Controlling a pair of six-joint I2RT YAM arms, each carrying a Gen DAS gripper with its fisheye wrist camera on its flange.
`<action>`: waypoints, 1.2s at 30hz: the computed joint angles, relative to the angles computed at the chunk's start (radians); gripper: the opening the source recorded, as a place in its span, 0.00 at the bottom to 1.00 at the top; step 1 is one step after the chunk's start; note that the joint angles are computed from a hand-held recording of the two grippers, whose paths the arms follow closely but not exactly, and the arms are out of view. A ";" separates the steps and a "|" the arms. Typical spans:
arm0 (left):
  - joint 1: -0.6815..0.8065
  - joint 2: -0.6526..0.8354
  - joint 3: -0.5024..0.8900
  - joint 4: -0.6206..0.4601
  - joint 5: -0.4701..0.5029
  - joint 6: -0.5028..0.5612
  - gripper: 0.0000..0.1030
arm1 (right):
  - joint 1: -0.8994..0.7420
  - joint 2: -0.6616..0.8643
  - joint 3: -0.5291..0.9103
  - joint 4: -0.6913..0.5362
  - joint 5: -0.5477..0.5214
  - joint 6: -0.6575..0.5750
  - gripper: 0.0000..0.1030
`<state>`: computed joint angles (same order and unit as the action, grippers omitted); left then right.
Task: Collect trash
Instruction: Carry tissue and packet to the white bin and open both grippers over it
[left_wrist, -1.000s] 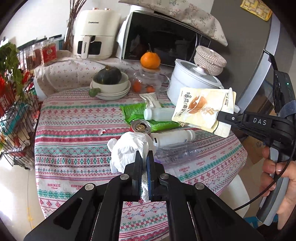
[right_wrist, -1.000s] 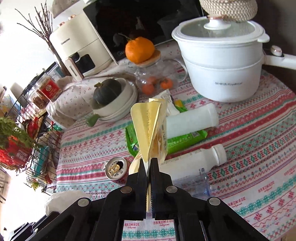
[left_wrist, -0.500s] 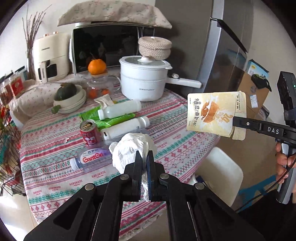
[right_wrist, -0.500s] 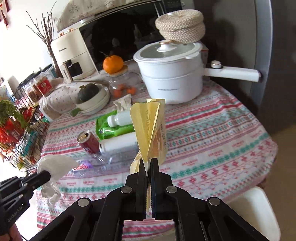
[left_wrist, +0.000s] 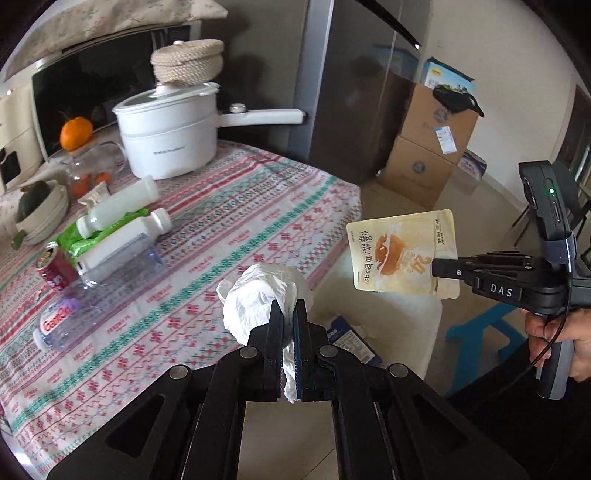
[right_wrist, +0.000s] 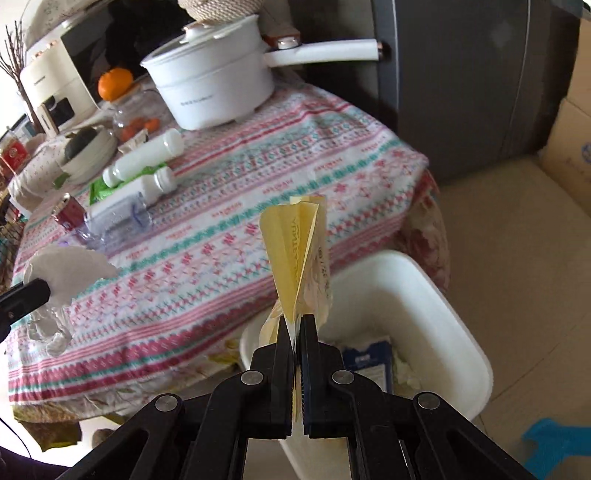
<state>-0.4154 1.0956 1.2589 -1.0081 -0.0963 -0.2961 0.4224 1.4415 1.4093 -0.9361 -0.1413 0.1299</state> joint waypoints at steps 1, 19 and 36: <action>-0.029 0.020 -0.005 0.021 -0.003 -0.002 0.04 | -0.016 -0.007 -0.015 -0.003 0.006 -0.016 0.02; -0.207 0.418 -0.037 0.316 0.018 -0.002 0.04 | -0.259 0.015 -0.094 -0.102 -0.065 -0.109 0.02; -0.188 0.382 -0.023 0.238 -0.033 -0.002 0.65 | -0.262 0.055 -0.080 -0.105 -0.064 -0.106 0.03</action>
<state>-0.6034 1.4777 1.2357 -0.7702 -0.1292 -0.2978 0.1601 1.4962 1.3295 -1.0407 -0.2058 0.0237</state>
